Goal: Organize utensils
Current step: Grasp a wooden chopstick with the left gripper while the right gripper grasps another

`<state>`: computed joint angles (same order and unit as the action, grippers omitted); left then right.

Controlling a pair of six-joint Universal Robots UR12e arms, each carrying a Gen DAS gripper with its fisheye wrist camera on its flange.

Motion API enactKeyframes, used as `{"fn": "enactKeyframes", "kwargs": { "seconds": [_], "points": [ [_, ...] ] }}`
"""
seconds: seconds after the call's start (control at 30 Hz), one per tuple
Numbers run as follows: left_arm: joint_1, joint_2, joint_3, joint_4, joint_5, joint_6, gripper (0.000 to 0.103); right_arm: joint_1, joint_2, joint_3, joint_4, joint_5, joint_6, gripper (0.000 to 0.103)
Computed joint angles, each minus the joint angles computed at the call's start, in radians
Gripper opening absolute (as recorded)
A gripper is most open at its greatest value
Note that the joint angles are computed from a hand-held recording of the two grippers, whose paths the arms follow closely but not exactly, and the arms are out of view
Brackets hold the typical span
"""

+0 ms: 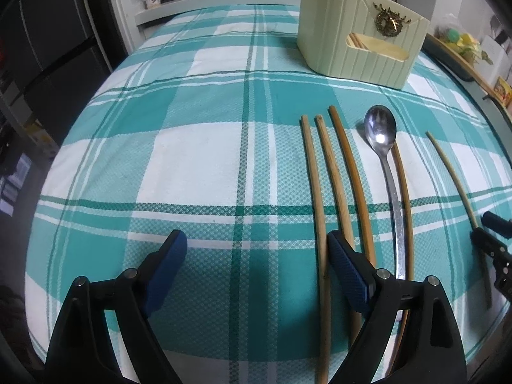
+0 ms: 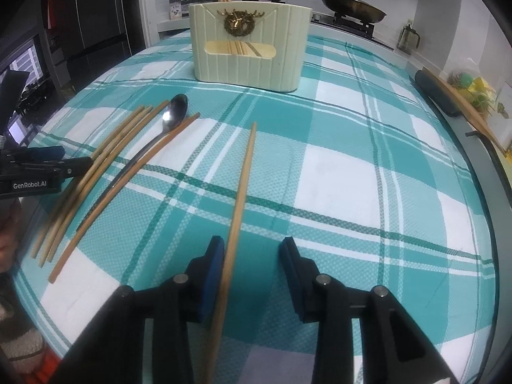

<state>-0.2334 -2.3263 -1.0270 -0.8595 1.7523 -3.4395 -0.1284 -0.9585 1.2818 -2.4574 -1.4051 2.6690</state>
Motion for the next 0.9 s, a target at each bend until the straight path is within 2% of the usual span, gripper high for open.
{"fn": "enactKeyframes", "kwargs": {
  "seconds": [0.1,0.2,0.3,0.37,0.53,0.73,0.9],
  "points": [
    [0.009,0.002,0.006,-0.027,-0.024,0.016,0.092,-0.006,0.001,-0.02,0.052,-0.018,0.0,0.037],
    [0.013,-0.007,0.029,-0.059,-0.04,0.037,0.092,-0.014,0.009,-0.056,0.135,0.0,0.003,0.039],
    [0.017,-0.02,0.061,-0.096,-0.071,0.074,0.089,-0.013,0.027,-0.103,0.207,0.006,-0.016,0.039],
    [0.019,-0.032,0.089,-0.119,-0.09,0.109,0.084,-0.006,0.043,-0.138,0.253,-0.008,-0.041,0.04],
    [0.022,-0.074,0.173,-0.177,-0.12,0.179,0.079,0.009,0.091,-0.247,0.388,-0.036,-0.091,0.041],
    [0.023,-0.139,0.305,-0.27,-0.141,0.217,0.062,0.021,0.161,-0.38,0.482,-0.052,-0.099,0.04],
    [0.022,-0.19,0.41,-0.343,-0.137,0.222,0.047,0.035,0.235,-0.517,0.559,-0.061,-0.071,0.037]
  ]
}}
